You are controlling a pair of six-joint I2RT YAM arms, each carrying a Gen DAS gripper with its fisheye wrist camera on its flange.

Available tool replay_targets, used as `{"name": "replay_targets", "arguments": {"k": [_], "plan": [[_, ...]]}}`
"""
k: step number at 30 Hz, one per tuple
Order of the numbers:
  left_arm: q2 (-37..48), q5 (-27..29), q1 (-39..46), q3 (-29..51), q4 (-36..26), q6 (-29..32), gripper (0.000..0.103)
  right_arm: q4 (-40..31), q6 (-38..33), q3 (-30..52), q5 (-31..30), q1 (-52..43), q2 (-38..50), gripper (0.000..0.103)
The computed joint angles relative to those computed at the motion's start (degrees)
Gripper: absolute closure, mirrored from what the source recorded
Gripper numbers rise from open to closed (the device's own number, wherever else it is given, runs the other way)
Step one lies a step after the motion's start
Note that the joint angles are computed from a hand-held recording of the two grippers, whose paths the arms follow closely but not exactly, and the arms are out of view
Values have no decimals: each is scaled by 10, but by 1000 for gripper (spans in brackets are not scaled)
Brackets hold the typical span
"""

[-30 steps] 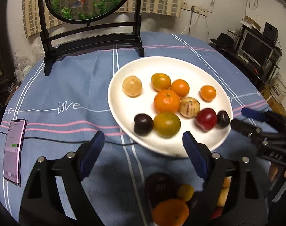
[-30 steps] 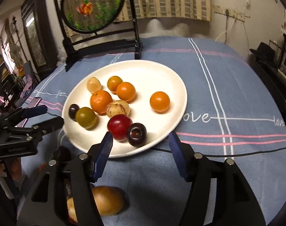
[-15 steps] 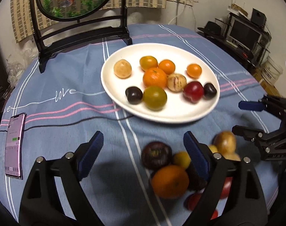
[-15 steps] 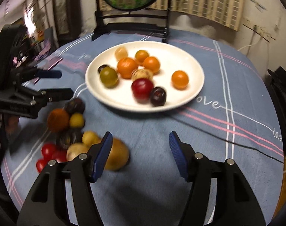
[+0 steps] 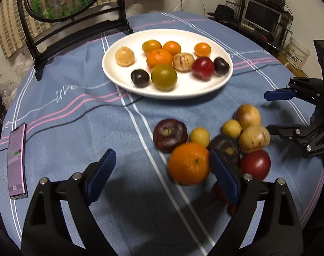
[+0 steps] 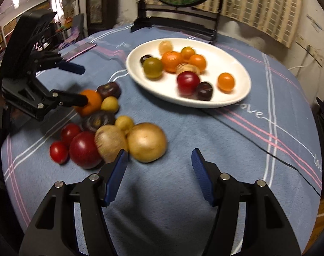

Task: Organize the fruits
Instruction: 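Move both open tools back to the fruit pile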

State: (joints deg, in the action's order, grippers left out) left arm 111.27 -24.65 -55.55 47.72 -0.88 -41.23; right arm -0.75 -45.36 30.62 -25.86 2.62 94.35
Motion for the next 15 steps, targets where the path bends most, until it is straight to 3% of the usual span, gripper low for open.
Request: {"name": "replay_targets", "arguments": {"k": [15], "plan": [[28,43,3,12,-7,10,11,67,48,2,49,42,67,40]]}}
